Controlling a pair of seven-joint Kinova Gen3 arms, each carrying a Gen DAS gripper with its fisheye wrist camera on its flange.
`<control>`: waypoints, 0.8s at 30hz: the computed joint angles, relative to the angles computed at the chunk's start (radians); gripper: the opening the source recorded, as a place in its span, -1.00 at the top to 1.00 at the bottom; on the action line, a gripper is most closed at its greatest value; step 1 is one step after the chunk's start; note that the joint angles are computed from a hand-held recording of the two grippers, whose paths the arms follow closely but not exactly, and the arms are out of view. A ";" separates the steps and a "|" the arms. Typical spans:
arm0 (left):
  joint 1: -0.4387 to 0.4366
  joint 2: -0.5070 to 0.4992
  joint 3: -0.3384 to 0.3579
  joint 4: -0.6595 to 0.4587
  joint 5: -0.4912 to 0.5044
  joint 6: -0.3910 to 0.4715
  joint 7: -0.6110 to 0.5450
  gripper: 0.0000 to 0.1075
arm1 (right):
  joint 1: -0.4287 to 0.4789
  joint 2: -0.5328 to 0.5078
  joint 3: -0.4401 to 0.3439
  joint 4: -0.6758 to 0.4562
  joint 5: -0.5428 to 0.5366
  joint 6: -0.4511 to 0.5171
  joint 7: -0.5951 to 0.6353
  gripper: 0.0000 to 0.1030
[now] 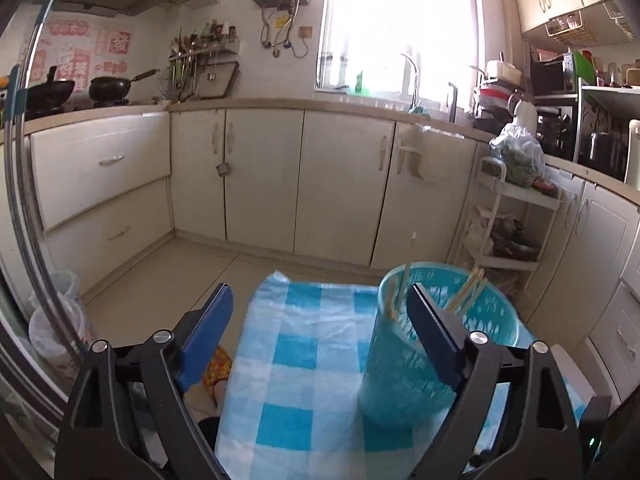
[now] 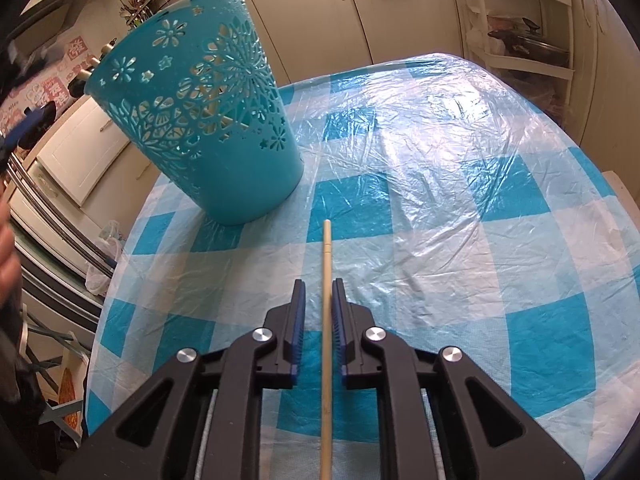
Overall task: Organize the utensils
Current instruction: 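Move the left tool back down beside the basket, then lift the held chopstick with the right tool over the basket and lower it in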
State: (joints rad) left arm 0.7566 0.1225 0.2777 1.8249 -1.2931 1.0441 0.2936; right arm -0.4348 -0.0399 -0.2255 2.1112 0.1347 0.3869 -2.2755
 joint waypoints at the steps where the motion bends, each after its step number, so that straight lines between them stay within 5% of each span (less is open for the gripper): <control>1: -0.022 -0.006 0.016 0.020 0.041 -0.023 -0.012 -0.62 | -0.011 0.003 -0.002 -0.007 0.041 0.013 -0.038 0.72; 6: -0.247 0.029 0.163 0.087 0.244 -0.223 -0.093 -0.63 | -0.055 0.033 -0.052 -0.078 0.244 0.165 -0.168 0.86; 8: -0.295 0.034 0.173 0.103 0.325 -0.297 -0.165 -0.63 | -0.113 0.051 -0.039 -0.110 0.314 0.239 -0.198 0.87; 13: -0.159 0.067 -0.023 0.101 0.456 -0.393 -0.284 -0.66 | -0.112 0.041 -0.025 -0.108 0.270 0.255 -0.190 0.87; 16: -0.094 0.063 -0.114 0.109 0.501 -0.428 -0.310 -0.67 | -0.131 0.044 -0.043 -0.103 0.335 0.279 -0.215 0.87; 19: -0.085 0.077 -0.119 0.094 0.516 -0.416 -0.337 -0.70 | -0.152 0.052 -0.046 -0.108 0.383 0.302 -0.263 0.87; 24: -0.059 0.104 -0.127 0.049 0.539 -0.367 -0.402 -0.72 | -0.091 -0.041 -0.009 -0.029 0.235 0.143 -0.234 0.89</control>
